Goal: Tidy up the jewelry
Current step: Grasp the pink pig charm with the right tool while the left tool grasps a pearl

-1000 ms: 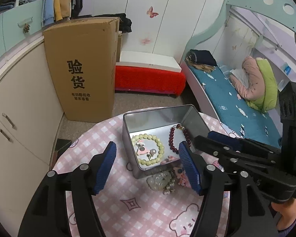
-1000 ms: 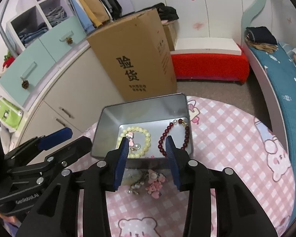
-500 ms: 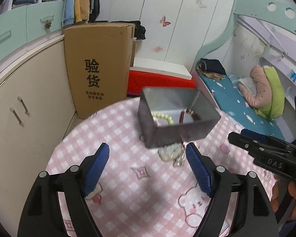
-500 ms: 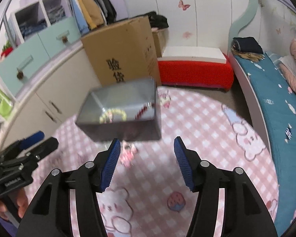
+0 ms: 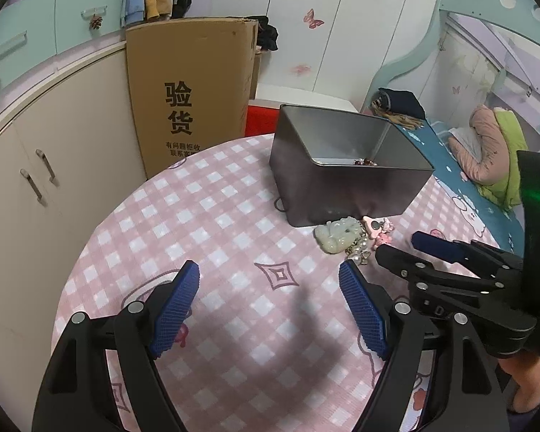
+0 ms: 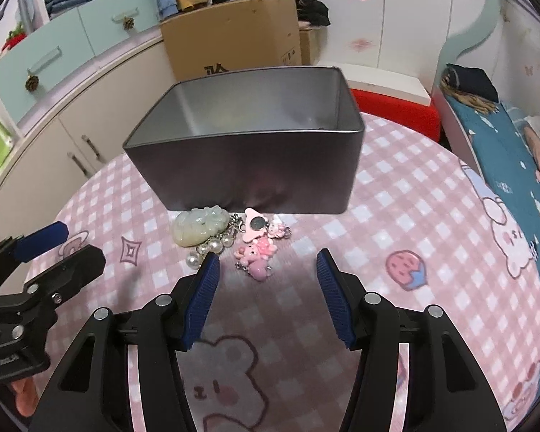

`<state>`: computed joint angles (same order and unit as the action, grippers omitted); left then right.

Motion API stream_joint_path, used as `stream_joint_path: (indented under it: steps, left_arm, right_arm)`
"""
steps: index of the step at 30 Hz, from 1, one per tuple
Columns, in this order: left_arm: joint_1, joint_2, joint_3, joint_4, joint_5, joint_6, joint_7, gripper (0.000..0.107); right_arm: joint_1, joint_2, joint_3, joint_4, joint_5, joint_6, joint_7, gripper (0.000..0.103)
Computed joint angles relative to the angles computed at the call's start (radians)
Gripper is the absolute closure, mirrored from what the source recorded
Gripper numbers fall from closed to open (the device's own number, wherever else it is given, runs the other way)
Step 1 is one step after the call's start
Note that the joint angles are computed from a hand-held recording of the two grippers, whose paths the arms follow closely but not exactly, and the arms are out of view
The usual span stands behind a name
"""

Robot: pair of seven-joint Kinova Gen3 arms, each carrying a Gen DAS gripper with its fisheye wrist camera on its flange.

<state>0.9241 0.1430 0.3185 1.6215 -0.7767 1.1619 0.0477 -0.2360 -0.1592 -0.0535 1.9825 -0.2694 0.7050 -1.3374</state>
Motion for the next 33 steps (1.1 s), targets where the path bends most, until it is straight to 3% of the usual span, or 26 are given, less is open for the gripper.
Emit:
stream_joint_path:
  steps: [3, 5, 7, 19, 26, 30, 31, 33]
  left_arm:
    - [-0.009, -0.002, -0.002, 0.002, 0.008, -0.017, -0.012, 0.03]
    - [-0.012, -0.003, -0.003, 0.003, 0.009, -0.025, -0.017, 0.03]
    - [-0.016, -0.003, -0.004, 0.003, 0.014, -0.039, -0.023, 0.03]
    - [0.001, 0.04, -0.014, -0.043, 0.024, -0.065, -0.074, 0.03]
    - [0.049, 0.121, -0.053, -0.143, 0.039, -0.007, -0.134, 0.03]
    - [0.068, 0.162, -0.083, -0.205, 0.061, 0.024, -0.169, 0.034]
    - [0.073, 0.172, -0.09, -0.218, 0.066, 0.031, -0.178, 0.041]
    - [0.074, 0.189, -0.102, -0.24, 0.085, 0.03, -0.198, 0.045]
  right_arm:
    - [-0.002, 0.003, -0.011, 0.006, 0.02, -0.02, -0.009, 0.065]
    - [-0.004, 0.001, -0.018, 0.012, 0.041, -0.035, -0.013, 0.081]
    - [-0.008, -0.004, -0.005, 0.019, 0.035, -0.039, 0.01, 0.088]
    - [0.048, -0.104, 0.175, 0.093, -0.178, 0.034, 0.248, 0.088]
    - [0.087, -0.092, 0.227, 0.114, -0.265, 0.065, 0.341, 0.088]
    - [0.106, -0.091, 0.225, 0.12, -0.299, 0.075, 0.377, 0.088]
    - [0.108, -0.089, 0.233, 0.121, -0.313, 0.081, 0.395, 0.088]
    - [0.116, -0.087, 0.239, 0.122, -0.336, 0.089, 0.419, 0.088]
